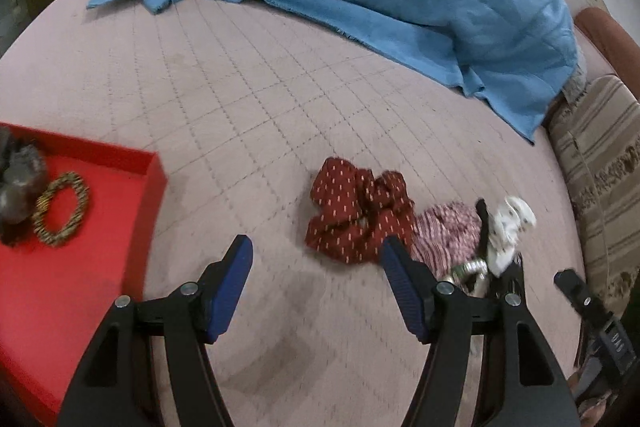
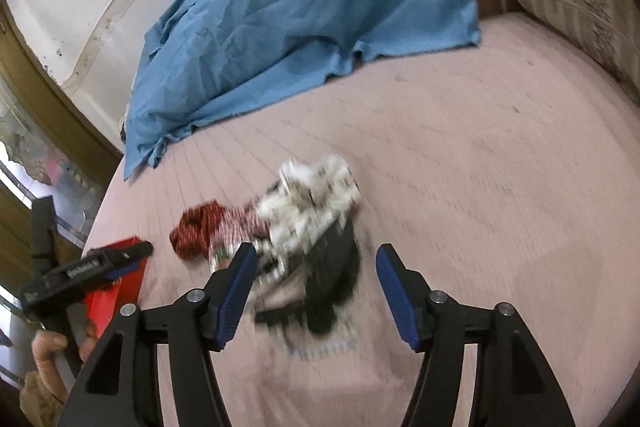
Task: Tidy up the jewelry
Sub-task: 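Grasp the red polka-dot scrunchie with the left gripper while the right grasps the white dotted scrunchie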
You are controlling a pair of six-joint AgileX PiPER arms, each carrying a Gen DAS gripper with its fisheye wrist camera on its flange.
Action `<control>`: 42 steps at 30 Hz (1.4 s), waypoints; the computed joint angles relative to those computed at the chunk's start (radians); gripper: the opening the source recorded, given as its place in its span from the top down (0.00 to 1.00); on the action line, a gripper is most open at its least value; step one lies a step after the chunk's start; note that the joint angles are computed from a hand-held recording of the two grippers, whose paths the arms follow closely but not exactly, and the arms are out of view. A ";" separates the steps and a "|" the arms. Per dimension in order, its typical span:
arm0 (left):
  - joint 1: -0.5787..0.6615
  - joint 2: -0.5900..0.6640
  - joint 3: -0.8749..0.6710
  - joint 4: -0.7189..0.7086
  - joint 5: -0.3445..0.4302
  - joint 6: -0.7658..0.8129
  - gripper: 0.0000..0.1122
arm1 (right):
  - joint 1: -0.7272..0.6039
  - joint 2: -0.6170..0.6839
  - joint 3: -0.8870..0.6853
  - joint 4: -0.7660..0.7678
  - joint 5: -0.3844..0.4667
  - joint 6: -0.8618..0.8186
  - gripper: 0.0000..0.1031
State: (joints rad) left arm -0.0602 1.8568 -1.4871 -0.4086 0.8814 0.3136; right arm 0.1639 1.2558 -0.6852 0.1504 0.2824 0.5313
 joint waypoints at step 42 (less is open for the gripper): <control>0.401 -0.250 0.168 -0.251 0.188 0.320 0.94 | 0.296 0.069 -0.303 -0.444 0.213 0.444 0.93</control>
